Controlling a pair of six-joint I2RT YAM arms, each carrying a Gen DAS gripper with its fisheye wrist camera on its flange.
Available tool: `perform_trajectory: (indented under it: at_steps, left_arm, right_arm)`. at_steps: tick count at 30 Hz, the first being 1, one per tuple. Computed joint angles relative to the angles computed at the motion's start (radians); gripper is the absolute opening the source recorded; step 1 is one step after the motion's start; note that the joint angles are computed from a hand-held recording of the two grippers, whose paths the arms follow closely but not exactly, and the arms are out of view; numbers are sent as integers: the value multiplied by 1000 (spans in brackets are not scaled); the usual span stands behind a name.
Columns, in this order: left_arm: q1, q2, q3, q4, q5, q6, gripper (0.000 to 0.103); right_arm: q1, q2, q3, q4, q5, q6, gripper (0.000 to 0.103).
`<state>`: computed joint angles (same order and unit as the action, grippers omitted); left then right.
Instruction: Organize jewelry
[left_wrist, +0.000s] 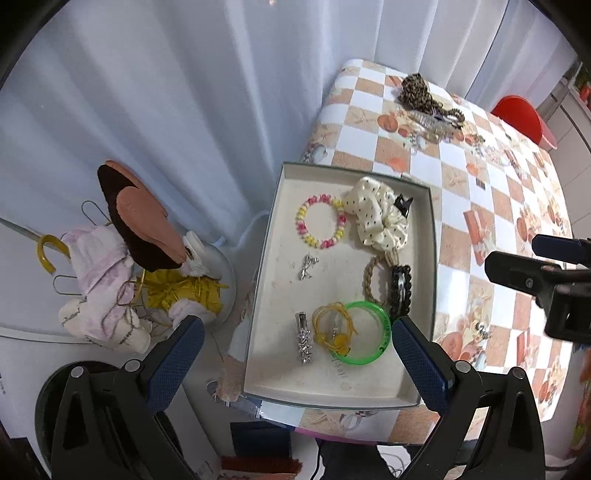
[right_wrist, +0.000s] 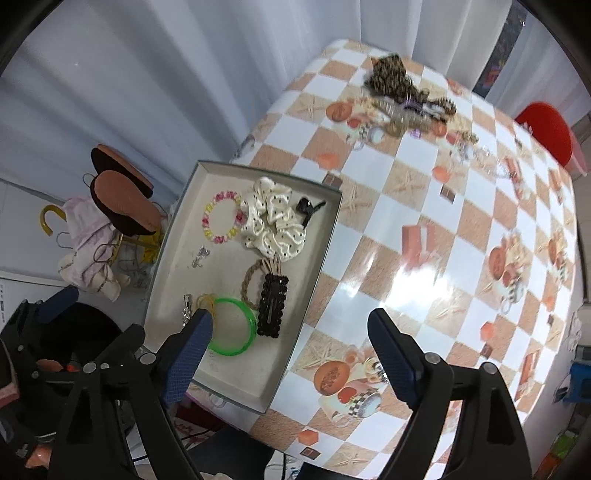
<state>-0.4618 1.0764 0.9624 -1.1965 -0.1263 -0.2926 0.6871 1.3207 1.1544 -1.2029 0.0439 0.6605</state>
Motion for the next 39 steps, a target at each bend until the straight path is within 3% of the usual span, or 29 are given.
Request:
perform_trajectory:
  at_steps: [13,39]
  left_arm:
    - [-30,35,161,-89,-42,-39,103]
    - [-50,37,183,-110,-64,-57,103]
  right_arm:
    - [25,11,182,-112,108,-5,88]
    - [26,16,199,-133,110,2,88]
